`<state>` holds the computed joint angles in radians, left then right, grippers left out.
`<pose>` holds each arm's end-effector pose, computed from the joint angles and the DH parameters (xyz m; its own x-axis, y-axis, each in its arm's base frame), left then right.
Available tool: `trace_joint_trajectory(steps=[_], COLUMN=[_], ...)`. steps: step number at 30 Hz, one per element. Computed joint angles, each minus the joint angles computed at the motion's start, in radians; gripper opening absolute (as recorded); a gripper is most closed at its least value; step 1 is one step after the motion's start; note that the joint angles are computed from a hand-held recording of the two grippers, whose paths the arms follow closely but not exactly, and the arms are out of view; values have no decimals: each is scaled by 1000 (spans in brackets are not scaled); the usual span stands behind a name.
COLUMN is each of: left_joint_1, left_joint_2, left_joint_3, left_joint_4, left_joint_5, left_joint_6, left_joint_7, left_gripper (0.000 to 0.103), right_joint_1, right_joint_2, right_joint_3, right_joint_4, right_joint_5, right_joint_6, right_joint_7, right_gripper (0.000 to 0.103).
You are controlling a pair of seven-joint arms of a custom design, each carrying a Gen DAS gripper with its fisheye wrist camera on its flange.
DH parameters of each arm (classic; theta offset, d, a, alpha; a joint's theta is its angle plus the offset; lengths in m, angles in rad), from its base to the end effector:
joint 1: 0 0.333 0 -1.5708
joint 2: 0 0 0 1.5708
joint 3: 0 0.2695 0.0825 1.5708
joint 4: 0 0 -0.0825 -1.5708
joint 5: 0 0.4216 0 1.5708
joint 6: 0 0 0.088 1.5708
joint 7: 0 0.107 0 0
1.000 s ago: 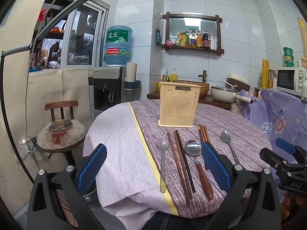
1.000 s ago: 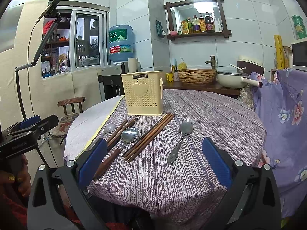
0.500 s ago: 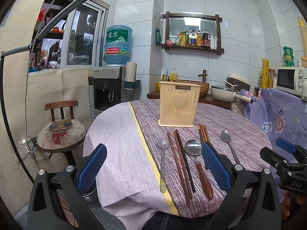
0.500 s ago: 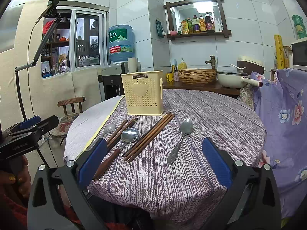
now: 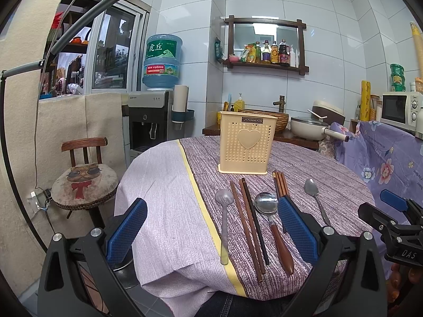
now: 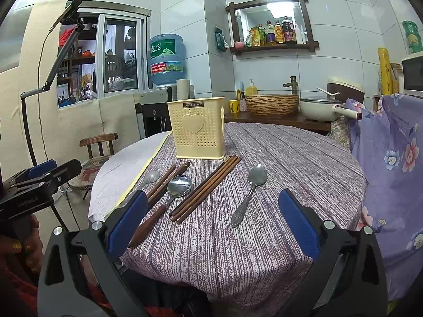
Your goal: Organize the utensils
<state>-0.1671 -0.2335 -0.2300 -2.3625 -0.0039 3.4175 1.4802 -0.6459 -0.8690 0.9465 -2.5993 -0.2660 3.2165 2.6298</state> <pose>0.5028 -0.2171 0.5122 -0.3551 -0.9341 0.0374 -0.2782 0.0674 -0.9582 0.4475 0.1907 0.4851 -0.1496 -0.9842 -0.0948 -0.2666 0.1324 -0.9547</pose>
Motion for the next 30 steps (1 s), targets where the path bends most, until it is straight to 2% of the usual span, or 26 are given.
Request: trace_joint_trajectory(steps=[24, 25, 28, 30], left_joint_1=[4, 15, 7, 50], left_joint_2=[-3, -4, 13, 25], left_joint_3=[-6, -17, 1, -39], left_joint_4=[-3, -3, 15, 44], left_joint_5=[-2, -8, 10, -4], left_joint_6=[-10, -15, -23, -63], left_joint_7=[0, 6, 9, 28], left_gripper=[98, 98, 98, 98], right_joint_1=[-7, -14, -23, -34], right_joint_2=[20, 21, 55, 89], right_joint_3=[1, 5, -4, -16], right_joint_4=[13, 19, 52, 77], right_joint_5=[-5, -8, -37, -65], right_joint_6=[-13, -22, -81, -107], right_joint_7=[7, 8, -3, 2], right_gripper=[98, 98, 98, 98])
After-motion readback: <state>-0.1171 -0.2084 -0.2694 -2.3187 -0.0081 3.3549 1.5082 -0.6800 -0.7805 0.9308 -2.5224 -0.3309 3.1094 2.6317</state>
